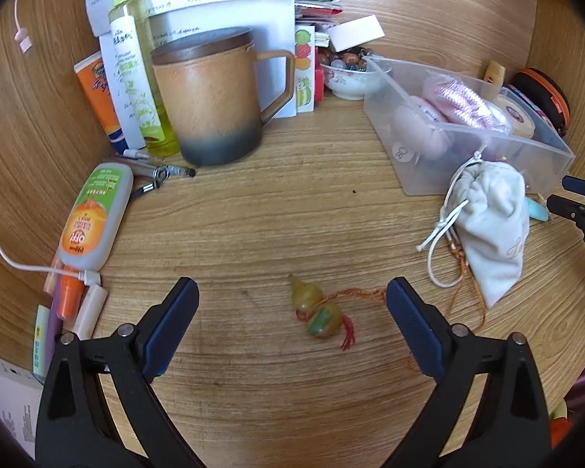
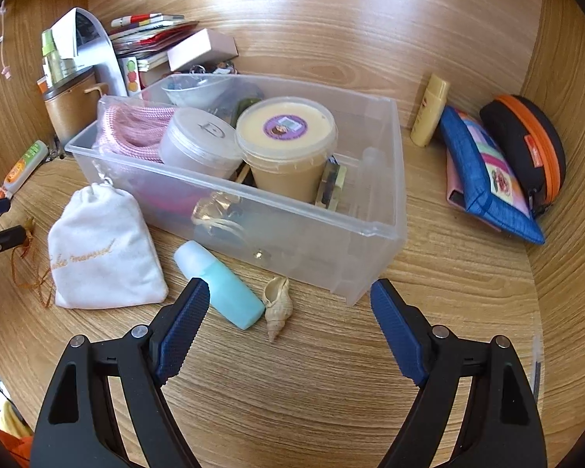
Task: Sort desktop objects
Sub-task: 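Withdraw both tools and reach toward the gourd charm and seashell on the desk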
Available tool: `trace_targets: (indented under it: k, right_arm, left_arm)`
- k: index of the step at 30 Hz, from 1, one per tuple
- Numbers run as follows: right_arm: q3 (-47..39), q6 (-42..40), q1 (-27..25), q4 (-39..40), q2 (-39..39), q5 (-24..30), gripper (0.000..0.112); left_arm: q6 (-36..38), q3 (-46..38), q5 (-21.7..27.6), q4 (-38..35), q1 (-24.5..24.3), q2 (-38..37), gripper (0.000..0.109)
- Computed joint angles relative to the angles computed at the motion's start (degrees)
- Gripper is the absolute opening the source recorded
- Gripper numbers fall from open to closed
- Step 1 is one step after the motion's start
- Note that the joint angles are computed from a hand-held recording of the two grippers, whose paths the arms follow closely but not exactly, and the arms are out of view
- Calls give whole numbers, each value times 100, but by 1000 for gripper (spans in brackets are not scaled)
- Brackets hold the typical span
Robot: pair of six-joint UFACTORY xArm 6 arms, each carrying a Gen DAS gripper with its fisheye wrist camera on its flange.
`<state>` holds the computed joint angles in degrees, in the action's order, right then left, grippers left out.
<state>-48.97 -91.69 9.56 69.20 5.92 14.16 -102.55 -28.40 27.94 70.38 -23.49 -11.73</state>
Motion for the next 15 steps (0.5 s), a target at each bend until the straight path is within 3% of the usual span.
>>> trace_targets:
  k: [3,7,12,15]
  right_arm:
    - [6,-170,96,133,56,-216,83]
    - [19,-480,142,365,59,-343,81]
    - [22,-496,95,302,44,-394,68]
    - [30,-251,65,38,67,-468,54]
  left_arm:
    - [-118,15,195,48,-97,5,96]
    - [-23,41,-23,7,39,40,81]
    - [123,-9,-106,-100,86,207,79]
    - [63,-2,-143,-40,108,205,78]
